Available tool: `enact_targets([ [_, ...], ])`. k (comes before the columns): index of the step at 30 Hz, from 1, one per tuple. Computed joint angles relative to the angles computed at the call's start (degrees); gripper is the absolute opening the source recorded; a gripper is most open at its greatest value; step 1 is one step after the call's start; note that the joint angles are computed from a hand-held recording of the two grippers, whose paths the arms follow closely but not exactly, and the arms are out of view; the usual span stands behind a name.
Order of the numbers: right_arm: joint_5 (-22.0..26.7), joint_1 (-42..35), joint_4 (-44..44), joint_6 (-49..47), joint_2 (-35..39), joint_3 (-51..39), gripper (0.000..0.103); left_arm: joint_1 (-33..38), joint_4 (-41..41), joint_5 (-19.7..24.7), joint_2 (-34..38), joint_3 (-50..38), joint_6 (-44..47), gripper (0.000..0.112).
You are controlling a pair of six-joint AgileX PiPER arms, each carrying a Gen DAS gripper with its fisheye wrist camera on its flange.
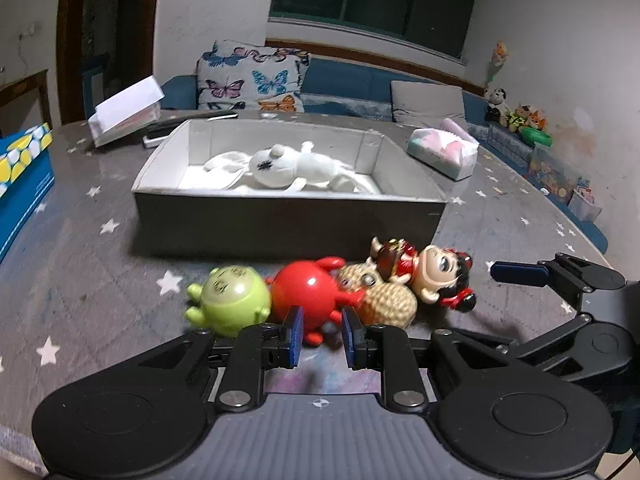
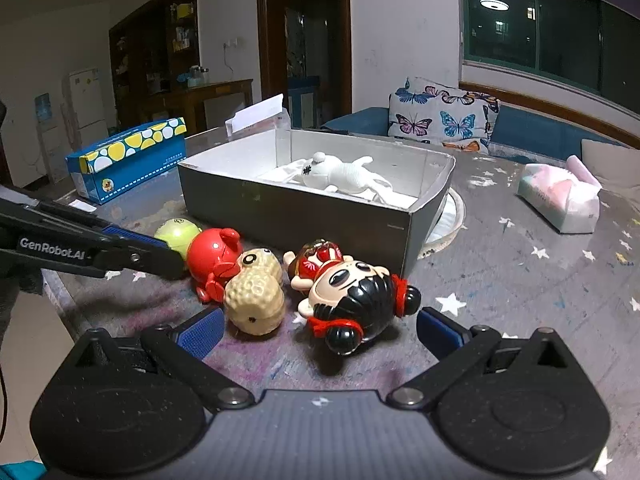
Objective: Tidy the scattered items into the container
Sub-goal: 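Withdraw the left gripper and move it to the green alien figure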
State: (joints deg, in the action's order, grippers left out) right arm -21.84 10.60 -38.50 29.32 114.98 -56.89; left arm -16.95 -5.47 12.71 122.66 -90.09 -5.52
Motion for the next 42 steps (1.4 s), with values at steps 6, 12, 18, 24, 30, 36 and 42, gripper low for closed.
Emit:
enact_targets([
  [6,-0.61,0.29,1.21,-0.63,0.37,-0.26,0.103,0.73,0.91,0.53,0.42,0.05,-2.19,0.023],
  [12,-0.91,1.04,-1.24,0.91,-0.48,-1.12,0.103,1.03,-1.15,-0.01,0.37,0.06,-0.51,0.023],
  [18,0.32,3.12,-8.71,5.35,0.54,-4.94,0.103,1.85,2.89,0.02,0.27,-0.12,-5.35,0.023],
  [24,1.96,5.47,-17.28,10.77,2.48,-9.69,0.103,2.57,6.47,0.51,0.56,-0.83,-11.22,0.023],
  [30,3.17,6.88,-30.34,20.91,5.35,-15.46,0.103,1.94,21.32,2.77,1.81,-2.72,-26.14,0.023],
  [36,3.44,8.22,-39.62,27.21,7.41,-19.56,0.103,2.84,24.04,4.42,2.44,-3.57,-29.61,0.023],
  [42,1.99,8.69,-40.75,27.31,7.82,-20.58,0.103,4.18,19.80,1.33,0.11,-0.72,-25.19,0.023],
])
